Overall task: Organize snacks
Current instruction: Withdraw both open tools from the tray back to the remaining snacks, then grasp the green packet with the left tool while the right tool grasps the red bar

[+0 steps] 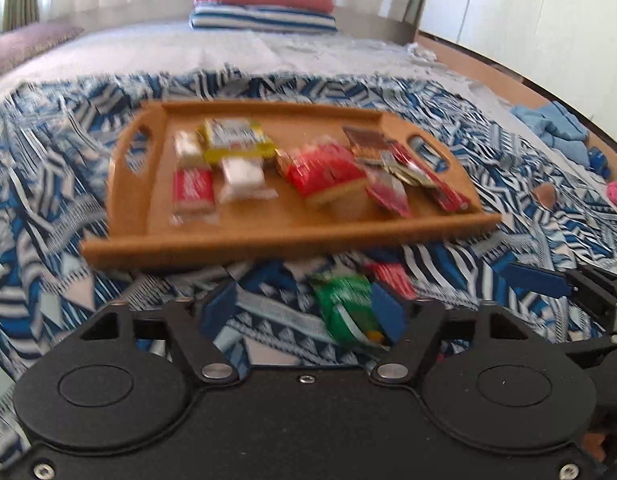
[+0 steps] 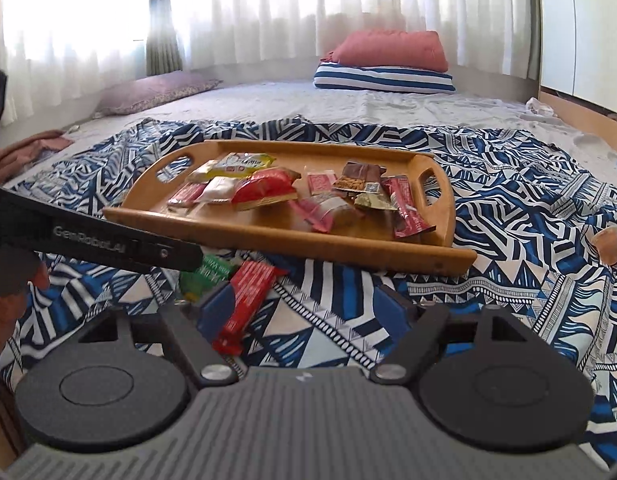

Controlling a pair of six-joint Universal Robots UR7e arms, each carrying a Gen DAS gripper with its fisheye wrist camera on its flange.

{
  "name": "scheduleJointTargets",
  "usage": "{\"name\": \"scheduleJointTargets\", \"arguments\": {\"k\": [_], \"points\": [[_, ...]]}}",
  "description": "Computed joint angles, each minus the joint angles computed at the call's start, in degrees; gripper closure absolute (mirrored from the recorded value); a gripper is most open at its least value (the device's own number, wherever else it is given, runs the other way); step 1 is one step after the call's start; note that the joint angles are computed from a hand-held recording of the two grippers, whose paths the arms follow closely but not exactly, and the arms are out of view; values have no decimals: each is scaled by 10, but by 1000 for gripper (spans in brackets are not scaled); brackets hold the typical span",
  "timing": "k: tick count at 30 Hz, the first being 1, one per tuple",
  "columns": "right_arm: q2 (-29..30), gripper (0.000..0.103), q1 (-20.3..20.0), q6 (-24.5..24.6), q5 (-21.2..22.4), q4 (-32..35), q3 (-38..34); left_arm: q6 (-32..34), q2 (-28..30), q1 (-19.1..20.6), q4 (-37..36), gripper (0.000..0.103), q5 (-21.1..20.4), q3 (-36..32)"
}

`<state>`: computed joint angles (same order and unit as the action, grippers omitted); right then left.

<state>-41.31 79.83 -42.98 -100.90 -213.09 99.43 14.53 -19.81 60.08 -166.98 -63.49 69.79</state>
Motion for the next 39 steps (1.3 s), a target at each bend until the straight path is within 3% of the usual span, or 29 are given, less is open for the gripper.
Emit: {"name": "scheduleJointTargets", "arguments": {"k": [4,6,8,14,24,33,36,39], "points": [[6,17,2,-11,-2,-9,8,-13,3,0,16,57,-9,1],[9,17,3,-10,-3,-9,10,-20,7,0,26,59,-14,-5],[11,17,3,-3,-2,-7,10,-31,12,2,39,71,-24,-14],[24,17,7,2,-4,-6,0,-36,14,0,22,76,-23,-11],[39,17,13,16,-9,3,-22,-27,-5,3,-18,78,6,10],[49,34,19,56,-32,18,-48,-15,-10,9,-28,79,16,20],[54,41,21,64,-39,20,-57,1,-4,4,-56,77,34,25],[58,45,22,67,-42,20,-63,26,4,-1,-89,63,53,30]]}}
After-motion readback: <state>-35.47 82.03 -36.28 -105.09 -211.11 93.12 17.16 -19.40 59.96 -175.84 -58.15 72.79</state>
